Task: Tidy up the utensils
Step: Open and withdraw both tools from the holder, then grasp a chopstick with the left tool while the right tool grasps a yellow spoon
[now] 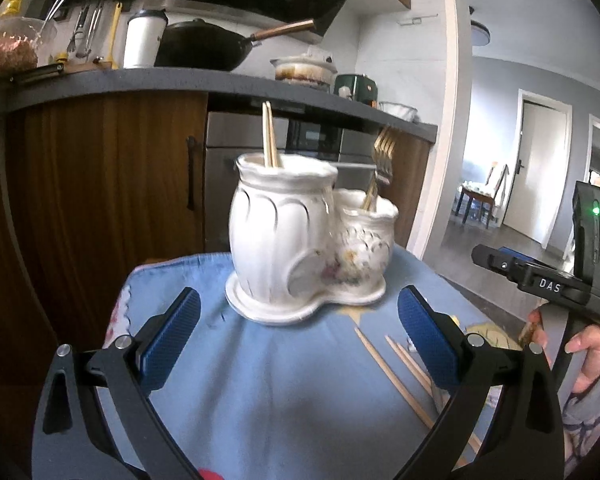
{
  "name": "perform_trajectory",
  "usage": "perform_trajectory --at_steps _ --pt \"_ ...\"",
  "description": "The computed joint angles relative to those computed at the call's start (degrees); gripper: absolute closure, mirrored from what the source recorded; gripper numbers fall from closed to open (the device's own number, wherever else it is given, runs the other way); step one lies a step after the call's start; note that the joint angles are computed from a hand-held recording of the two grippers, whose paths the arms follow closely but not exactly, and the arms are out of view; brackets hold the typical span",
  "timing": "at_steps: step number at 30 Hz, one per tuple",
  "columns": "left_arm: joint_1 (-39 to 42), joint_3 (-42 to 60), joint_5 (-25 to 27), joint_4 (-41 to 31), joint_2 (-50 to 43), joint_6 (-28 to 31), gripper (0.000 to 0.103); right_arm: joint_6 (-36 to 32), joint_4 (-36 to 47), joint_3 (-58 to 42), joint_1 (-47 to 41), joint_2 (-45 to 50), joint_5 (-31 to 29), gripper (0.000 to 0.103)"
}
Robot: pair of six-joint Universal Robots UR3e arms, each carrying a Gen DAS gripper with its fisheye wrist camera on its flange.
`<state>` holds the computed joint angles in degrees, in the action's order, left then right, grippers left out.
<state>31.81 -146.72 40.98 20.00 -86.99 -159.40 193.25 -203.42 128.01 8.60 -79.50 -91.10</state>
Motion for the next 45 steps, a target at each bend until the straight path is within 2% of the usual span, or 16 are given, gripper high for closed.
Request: perform_trajectory --at_steps 3,11,16,20,24,26,35,39,41,45 --pt "-1.08 -1.56 1.10 -3.68 1.22 2.53 0.006 -0.42 1.58 1.91 0.21 -0.96 0.09 0.005" --pt "-4.50 -2.30 4.27 -8.65 0.54 4.07 0.006 -0.79 6.65 3.96 2.79 -1.64 -2.99 0.005" --pt "-7.59 -1.61 7.90 -6.22 -1.68 3.15 0.006 0.10 9.76 3.26 3.70 -1.36 -5.18 0.005" --pt "-8.88 -1.23 9.18 -5.05 -2.73 3.64 0.006 0.53 13.14 2.51 3.59 -1.41 -5.09 0.006" --pt "-8.97 -1.03 8.90 -5.08 -2.87 4.14 0.006 0.73 16.34 1.11 4.07 -1.00 -4.18 0.010" --pt "-8.68 -0.87 8.38 -5.78 -2.84 4.37 0.006 1.14 18.27 0.05 4.65 -0.64 -4.28 0.025" --pt "-7.93 -0.60 7.00 -7.77 -2.41 5.11 0.006 1.62 27.19 -4.59 5.46 -0.72 -0.49 0.067" --pt "-8.96 -0.35 8.62 -7.68 -2.12 4.66 0.006 0.25 30.89 -6.85 5.99 -0.47 -1.11 0.069" --pt "-10.20 0.26 10.35 -8.25 -1.56 4.09 0.006 -0.97 31.23 -7.31 5.87 -0.20 -1.38 0.080" --pt "-12.45 1.69 12.24 -12.63 0.84 4.58 0.006 -3.18 29.21 -5.43 4.11 -0.97 0.32 0.088"
